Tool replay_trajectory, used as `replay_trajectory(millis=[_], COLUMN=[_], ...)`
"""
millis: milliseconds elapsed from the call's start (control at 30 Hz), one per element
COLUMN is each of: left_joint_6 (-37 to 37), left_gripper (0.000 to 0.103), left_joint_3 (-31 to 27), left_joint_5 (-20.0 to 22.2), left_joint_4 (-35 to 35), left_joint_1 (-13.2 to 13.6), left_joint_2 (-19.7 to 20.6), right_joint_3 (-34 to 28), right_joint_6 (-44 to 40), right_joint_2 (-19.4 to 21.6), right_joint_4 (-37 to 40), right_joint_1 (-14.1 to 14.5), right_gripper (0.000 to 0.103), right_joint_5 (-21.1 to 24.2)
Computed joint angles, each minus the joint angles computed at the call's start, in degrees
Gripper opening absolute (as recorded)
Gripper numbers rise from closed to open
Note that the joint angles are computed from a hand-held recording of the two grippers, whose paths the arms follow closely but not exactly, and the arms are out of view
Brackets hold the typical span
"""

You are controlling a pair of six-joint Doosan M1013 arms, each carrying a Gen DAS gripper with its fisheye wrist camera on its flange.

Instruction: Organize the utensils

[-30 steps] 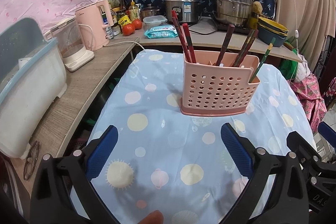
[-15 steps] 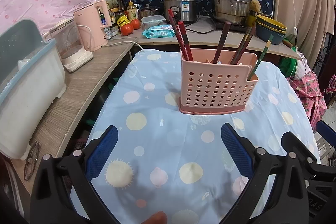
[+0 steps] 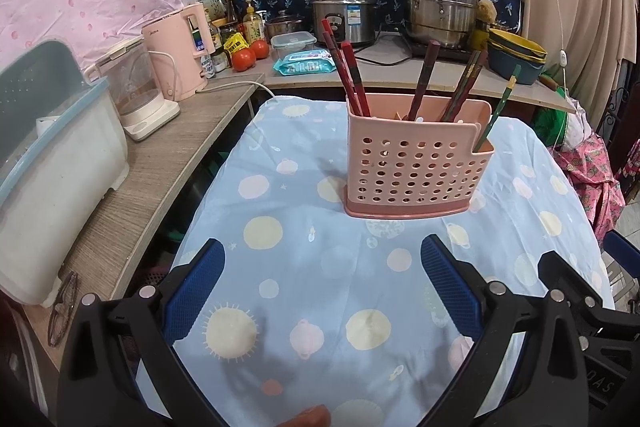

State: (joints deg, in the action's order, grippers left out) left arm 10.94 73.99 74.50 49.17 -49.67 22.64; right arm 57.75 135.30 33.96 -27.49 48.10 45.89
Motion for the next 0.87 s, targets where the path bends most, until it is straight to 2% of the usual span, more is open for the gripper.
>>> replay_trajectory(millis=[500, 867], left_joint_6=[-0.79, -0.44], left_gripper=[0.094, 0.094], left_joint_3=[0.35, 0.76], left_joint_5=[0.97, -0.12], left_joint_4=[-1.14, -1.84], left_joint_1=[0.49, 0.9], left_joint_2=[0.11, -0.22], right_joint_3=[0.34, 0.24], right_joint_6=[0.44, 0.45], right_joint_2=[0.09, 0.25], right_joint_4=[0.17, 0.09], right_joint_1=[-0.3, -0.37], right_gripper=[0.097, 0.097], right_joint_5=[0.59, 1.07])
